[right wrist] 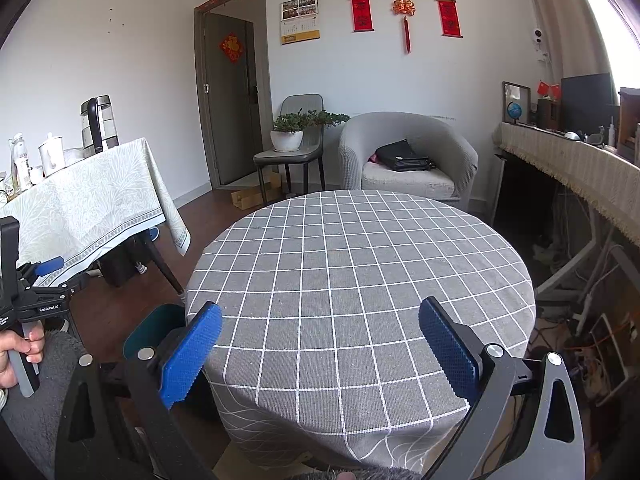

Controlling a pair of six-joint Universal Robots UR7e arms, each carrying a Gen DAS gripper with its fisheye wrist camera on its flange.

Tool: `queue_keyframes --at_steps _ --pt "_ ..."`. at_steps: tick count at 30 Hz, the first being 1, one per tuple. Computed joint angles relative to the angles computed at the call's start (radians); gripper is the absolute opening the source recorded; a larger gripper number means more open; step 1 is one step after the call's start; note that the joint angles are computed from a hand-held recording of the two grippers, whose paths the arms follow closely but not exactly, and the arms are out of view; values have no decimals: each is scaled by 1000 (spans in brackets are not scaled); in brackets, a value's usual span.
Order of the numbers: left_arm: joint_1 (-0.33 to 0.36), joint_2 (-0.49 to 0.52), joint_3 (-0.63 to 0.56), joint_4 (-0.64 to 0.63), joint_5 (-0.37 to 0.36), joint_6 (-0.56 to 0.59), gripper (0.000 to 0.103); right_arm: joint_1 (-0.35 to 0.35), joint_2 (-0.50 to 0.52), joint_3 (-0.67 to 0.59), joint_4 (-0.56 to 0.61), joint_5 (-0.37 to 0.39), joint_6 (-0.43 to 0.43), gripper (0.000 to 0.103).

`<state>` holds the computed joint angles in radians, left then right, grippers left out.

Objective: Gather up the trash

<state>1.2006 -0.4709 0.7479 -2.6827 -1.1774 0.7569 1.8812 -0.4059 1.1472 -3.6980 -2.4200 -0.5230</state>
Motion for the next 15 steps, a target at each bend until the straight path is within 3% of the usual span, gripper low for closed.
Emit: queue_keyframes --at_steps 15 --pt "0 -2 -1 12 -1 -8 98 -2 0 3 -1 4 8 100"
